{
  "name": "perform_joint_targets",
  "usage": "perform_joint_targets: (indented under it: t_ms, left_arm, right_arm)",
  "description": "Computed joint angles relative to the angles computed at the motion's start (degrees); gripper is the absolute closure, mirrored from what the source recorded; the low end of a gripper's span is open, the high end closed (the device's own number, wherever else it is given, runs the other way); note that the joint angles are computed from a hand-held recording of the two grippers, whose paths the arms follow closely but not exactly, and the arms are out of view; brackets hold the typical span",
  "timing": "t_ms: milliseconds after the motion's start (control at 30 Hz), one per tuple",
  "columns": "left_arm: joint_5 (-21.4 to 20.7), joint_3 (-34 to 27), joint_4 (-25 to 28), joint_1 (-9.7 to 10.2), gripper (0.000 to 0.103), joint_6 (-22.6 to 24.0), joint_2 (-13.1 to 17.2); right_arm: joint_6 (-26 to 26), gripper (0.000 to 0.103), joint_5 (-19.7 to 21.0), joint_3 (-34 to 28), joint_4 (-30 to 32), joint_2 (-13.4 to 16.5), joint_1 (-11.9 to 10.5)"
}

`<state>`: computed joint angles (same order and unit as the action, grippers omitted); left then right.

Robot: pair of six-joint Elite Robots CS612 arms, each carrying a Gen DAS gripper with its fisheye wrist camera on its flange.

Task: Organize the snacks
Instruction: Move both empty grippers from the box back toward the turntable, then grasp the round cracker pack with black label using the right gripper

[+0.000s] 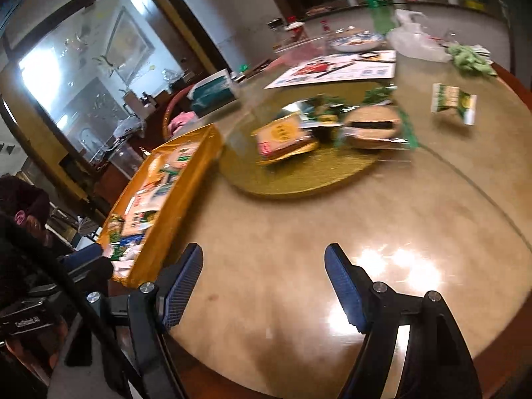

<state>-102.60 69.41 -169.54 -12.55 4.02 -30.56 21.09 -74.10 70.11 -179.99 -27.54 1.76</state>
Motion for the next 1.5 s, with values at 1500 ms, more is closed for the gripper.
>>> perform_joint_targets:
  t_ms: [1500]
  left_arm:
    - [-9.24,-5.80,6.42,1.20,0.018,-3.91,3.63]
  right_arm:
    - [-24.99,0.023,-7.58,-21.15,27.03,8.22,-2.08]
